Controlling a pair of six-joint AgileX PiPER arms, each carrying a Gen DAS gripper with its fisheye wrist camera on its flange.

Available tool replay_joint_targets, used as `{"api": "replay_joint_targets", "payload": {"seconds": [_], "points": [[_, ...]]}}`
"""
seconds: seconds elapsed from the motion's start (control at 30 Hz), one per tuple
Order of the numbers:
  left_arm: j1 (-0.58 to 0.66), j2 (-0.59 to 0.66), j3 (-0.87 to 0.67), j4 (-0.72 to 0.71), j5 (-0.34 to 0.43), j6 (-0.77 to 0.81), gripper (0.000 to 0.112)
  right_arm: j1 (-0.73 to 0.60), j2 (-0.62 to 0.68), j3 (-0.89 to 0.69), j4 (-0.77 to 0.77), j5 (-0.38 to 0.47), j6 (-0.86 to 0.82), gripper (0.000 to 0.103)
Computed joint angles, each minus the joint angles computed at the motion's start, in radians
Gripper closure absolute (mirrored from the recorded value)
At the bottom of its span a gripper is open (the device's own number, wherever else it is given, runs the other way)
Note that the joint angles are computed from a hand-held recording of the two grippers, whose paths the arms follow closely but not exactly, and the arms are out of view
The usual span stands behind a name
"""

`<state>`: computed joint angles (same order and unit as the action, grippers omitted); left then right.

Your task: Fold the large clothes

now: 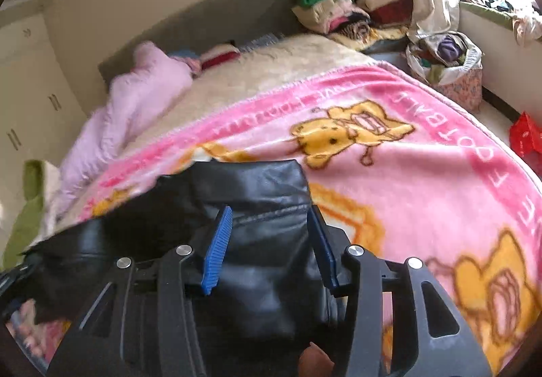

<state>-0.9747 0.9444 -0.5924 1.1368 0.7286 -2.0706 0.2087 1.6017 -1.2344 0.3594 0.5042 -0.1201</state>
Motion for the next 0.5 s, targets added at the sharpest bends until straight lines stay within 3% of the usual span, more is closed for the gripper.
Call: {"api": "replay_joint_targets", "payload": {"seconds": [0.03, 0.13, 0.23, 0.3, 0.33, 0.37, 0.43, 0.5], "points": [[0.013, 0.013, 0.001, -0.008, -0.018, 0.003, 0.111, 0.000, 0.047, -0.041, -0.050, 0.022, 0.069, 0.057], [0.021, 0.068, -0.007, -0.027, -0.021, 0.019, 0.111, -0.055, 0.188, -0.158, 0.031, 0.100, 0.098, 0.033], [0.026, 0.116, -0.014, -0.006, -0.030, 0.006, 0.111, -0.100, 0.281, -0.226, 0.179, 0.194, -0.019, 0.031], [0.049, 0.116, 0.000, -0.004, -0.056, 0.005, 0.111, -0.110, 0.300, -0.233, 0.253, 0.212, -0.131, 0.057], [0.047, 0.115, 0.004, -0.008, -0.052, 0.005, 0.111, -0.106, 0.289, -0.215, 0.246, 0.187, -0.135, 0.077], [0.039, 0.116, 0.002, -0.017, -0.037, 0.006, 0.111, -0.115, 0.276, -0.192, 0.254, 0.150, -0.147, 0.087], [0.050, 0.123, 0.009, -0.027, -0.040, 0.000, 0.111, -0.143, 0.273, -0.165, 0.303, 0.116, -0.183, 0.089], [0.105, 0.137, 0.020, -0.057, -0.095, 0.021, 0.111, -0.148, 0.299, -0.169, 0.254, 0.096, -0.147, 0.089]]}}
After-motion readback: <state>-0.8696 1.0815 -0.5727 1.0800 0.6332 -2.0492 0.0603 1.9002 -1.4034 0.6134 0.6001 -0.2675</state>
